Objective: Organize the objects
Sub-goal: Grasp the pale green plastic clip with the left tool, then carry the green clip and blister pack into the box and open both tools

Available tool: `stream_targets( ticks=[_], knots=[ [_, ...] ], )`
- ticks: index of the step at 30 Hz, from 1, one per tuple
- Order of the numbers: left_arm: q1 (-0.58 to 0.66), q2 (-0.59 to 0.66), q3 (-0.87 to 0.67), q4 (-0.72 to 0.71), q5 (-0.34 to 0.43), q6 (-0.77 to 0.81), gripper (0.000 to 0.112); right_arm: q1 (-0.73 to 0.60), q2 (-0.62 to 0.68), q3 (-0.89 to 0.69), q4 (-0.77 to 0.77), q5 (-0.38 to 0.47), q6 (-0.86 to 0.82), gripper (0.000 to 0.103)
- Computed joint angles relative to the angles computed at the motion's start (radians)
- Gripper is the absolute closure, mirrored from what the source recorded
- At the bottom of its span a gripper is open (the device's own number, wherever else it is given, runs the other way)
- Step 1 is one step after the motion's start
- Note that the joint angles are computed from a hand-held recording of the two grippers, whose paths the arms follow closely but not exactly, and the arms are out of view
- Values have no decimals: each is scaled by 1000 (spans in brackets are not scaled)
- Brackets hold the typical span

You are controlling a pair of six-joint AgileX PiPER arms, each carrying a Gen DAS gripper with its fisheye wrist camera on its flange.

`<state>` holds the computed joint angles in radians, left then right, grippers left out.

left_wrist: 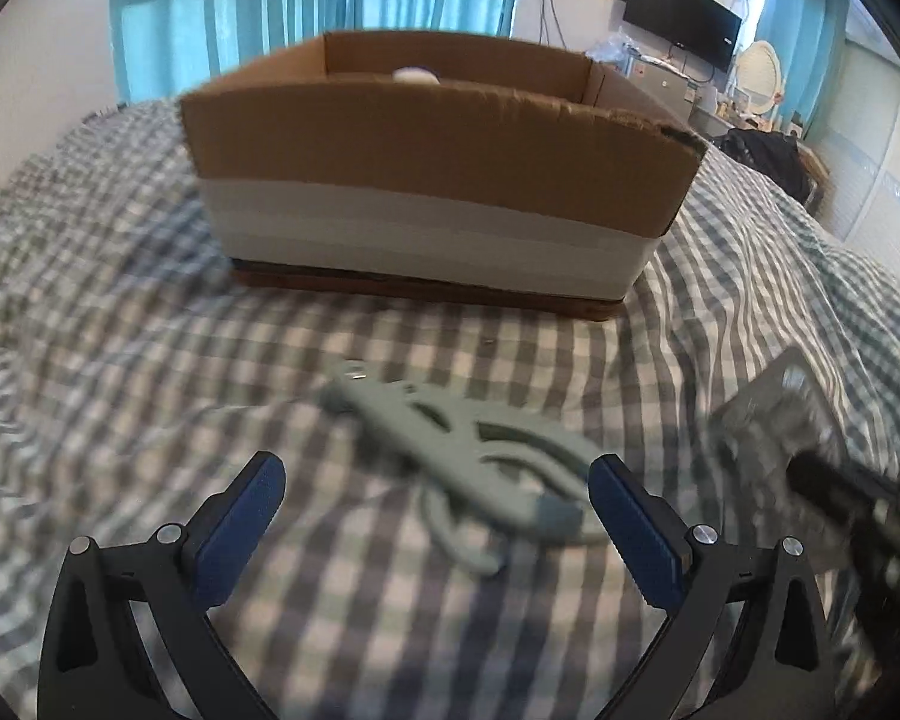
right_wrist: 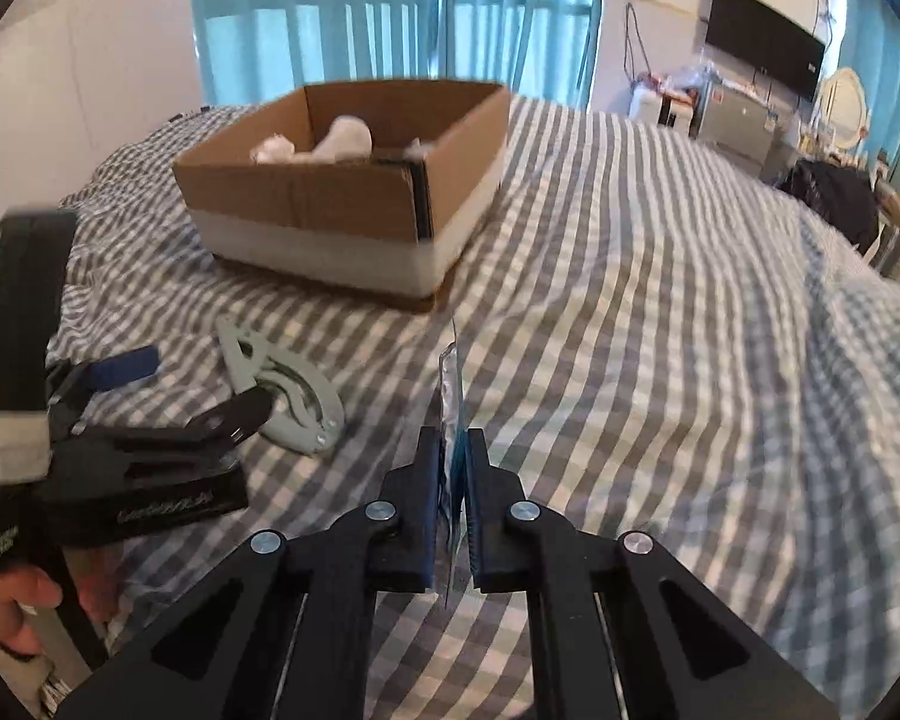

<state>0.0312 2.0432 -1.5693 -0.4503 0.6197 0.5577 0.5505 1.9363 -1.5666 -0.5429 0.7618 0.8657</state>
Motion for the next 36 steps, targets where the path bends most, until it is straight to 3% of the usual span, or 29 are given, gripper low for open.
stream_targets(
  ticks=[3,6,7,10,15,20,29,36],
  knots=[
    [-15,70,-92,23,65,-99,9,-4,4,2,3,-15,-1,96],
    [-39,84,-106,57,45,-149,9,-6,12,0,6,-24,-4,96],
    [-47,81,-101,69,39,-149,18,-3,12,1,2,-24,2,96],
    [-35,62,-78,-11,60,-53,67,-1,12,2,-4,-27,10,96],
    [35,22,-52,-153,148,71,82,16,-10,19,-32,-20,36,96],
    [86,-80,30,-219,156,172,96,53,-38,16,-64,15,65,96],
    [169,-235,75,-275,200,283,99,140,-103,-41,-136,123,86,96],
    [194,-265,-39,-291,251,249,99,188,-107,-193,-176,222,25,96]
  ],
)
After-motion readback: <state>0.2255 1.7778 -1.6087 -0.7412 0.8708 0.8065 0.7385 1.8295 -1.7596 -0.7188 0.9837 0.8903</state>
